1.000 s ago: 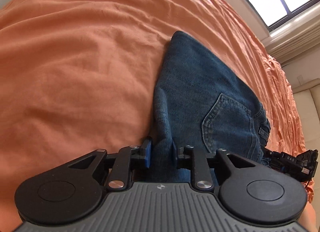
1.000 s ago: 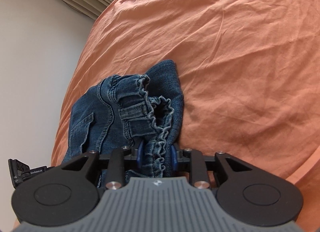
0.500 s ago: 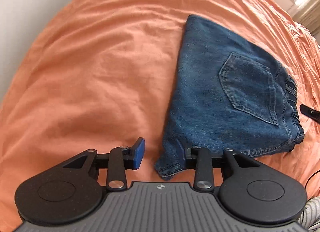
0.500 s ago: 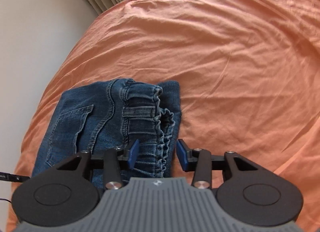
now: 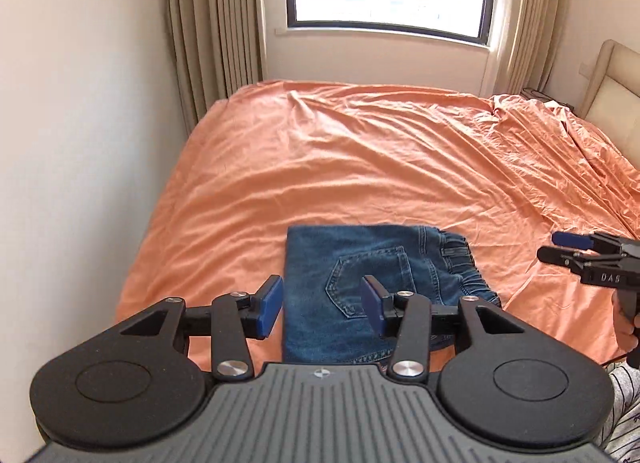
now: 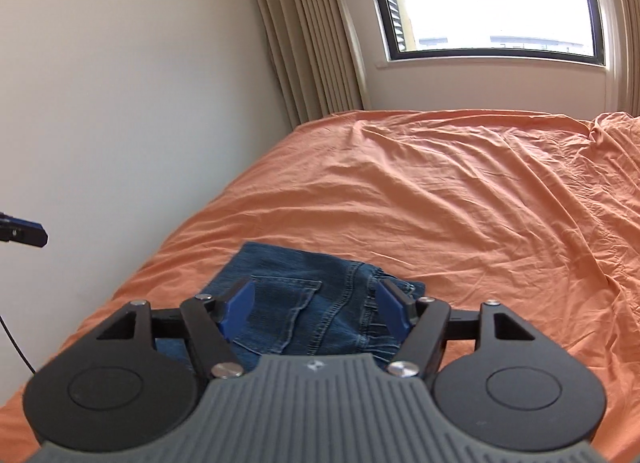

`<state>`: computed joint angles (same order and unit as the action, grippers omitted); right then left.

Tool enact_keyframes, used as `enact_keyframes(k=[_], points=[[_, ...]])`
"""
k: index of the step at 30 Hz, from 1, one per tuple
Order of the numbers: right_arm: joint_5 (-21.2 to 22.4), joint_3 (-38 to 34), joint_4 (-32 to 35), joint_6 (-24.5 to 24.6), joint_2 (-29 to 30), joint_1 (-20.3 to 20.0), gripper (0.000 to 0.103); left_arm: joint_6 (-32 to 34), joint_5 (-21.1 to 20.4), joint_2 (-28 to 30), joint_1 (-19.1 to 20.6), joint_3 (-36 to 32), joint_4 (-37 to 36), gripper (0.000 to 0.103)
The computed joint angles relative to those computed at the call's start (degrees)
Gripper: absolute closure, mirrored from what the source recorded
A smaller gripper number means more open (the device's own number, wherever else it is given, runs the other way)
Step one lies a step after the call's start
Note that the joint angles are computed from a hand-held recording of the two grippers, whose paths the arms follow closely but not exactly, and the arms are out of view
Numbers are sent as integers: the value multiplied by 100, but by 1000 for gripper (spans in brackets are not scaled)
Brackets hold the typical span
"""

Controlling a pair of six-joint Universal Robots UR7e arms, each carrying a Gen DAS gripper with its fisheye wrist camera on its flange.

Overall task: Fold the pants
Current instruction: 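Open both grippers and lift them away from the folded jeans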

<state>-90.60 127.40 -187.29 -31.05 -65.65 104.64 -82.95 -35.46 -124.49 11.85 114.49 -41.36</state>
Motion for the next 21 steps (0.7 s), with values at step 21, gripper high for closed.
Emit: enact_keyframes(k=[21], points=[[-862, 2170, -4267, -788, 846, 270, 23, -2857, -391, -362, -1684, 2477, 509, 33]])
